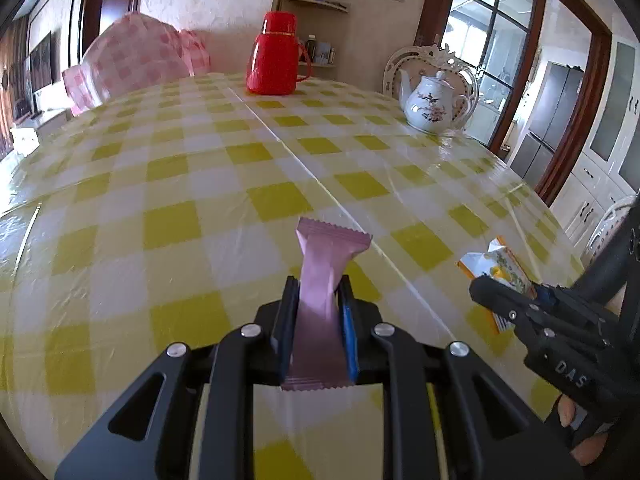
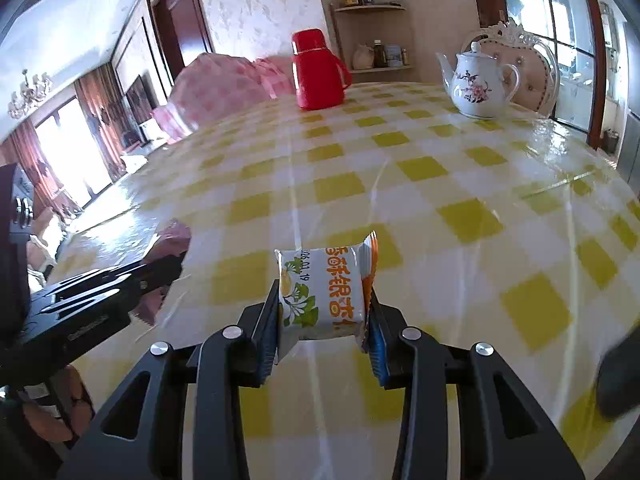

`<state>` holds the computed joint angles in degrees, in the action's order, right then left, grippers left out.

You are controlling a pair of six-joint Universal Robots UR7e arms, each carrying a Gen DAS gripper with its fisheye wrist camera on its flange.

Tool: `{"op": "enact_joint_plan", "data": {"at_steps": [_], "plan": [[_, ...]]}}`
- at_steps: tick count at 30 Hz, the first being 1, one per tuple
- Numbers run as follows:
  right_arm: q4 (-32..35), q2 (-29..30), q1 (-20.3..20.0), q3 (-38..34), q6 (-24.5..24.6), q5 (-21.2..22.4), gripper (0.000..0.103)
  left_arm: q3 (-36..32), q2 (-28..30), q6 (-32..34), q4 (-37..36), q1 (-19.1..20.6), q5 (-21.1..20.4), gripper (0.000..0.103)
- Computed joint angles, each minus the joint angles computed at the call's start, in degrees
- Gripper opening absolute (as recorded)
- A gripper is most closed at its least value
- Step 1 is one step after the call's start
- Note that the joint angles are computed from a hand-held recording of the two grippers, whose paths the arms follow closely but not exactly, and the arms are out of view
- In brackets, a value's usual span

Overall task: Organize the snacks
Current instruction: 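Carry the pink bar and white-and-orange packet over the lavender box with both tools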

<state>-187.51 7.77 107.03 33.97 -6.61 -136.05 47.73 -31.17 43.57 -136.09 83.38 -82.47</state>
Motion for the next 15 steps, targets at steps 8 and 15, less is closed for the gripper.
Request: {"op": "enact_joint_plan", "data": {"at_steps": [8, 15], "plan": [[-3.2, -0.5, 2.5, 5.8, 2.3, 1.3, 0.038, 12.1, -8.1, -0.9, -5.4, 1.9, -1.6, 0.021], [-0.6, 2.0, 4.4, 3.2, 2.8, 1.0, 0.038, 20.8, -14.2, 0.3, -10.6, 3.5, -1.3, 0.021]]}}
